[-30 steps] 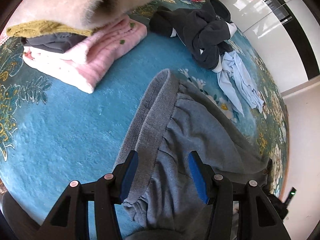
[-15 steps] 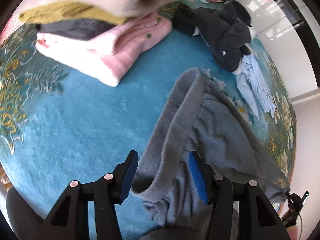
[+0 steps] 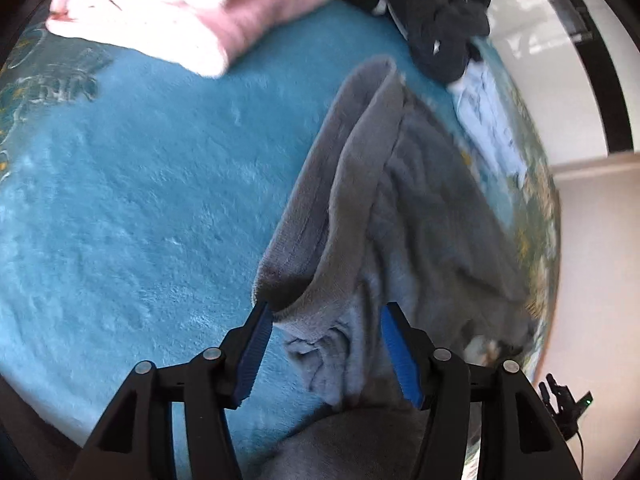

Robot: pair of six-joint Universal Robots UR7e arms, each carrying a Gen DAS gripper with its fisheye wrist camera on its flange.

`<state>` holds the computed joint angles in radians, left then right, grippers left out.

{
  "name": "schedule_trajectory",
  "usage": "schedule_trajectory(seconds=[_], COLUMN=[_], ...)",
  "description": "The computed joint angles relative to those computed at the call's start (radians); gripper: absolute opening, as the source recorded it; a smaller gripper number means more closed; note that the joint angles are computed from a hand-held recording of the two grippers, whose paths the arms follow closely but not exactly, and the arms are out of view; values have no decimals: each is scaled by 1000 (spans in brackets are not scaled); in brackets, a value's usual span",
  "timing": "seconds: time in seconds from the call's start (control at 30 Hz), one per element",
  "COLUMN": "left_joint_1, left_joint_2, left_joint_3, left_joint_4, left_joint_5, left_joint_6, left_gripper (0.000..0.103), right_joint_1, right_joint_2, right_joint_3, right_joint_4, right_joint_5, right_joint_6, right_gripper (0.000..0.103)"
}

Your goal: Fold clothes

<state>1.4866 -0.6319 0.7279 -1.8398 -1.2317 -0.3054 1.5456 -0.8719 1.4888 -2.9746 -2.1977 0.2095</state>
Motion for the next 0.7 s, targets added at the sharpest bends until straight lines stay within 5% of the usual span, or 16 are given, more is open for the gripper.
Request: schedule_trajectory(seconds=[0.2, 0.37, 0.4, 0.57, 0.7], left_joint_1=[27, 17, 10, 7, 33], left_joint_2=[31, 12, 5, -65, -65], left_joint_3=[-39, 9, 24, 107, 68], left_joint_4=[54, -19, -42, -206, -175], left_joint_5=[-14, 27, 48, 100, 112], left_joint_6=[-29, -14, 3, -48, -30], left_gripper=[59, 13, 10, 8, 8], right_joint_1=[4, 13, 11, 25, 33], right_joint_2=[-51, -30, -27, -27, -47], right_joint_3=[228, 293, 301, 314, 342], right_joint_4=[-18, -55, -64, -72, -121], right_joint_5=[127, 159, 174, 178, 182], right_joint_6=[141, 222, 243, 290, 266], right_gripper=[47, 47, 47, 47, 47])
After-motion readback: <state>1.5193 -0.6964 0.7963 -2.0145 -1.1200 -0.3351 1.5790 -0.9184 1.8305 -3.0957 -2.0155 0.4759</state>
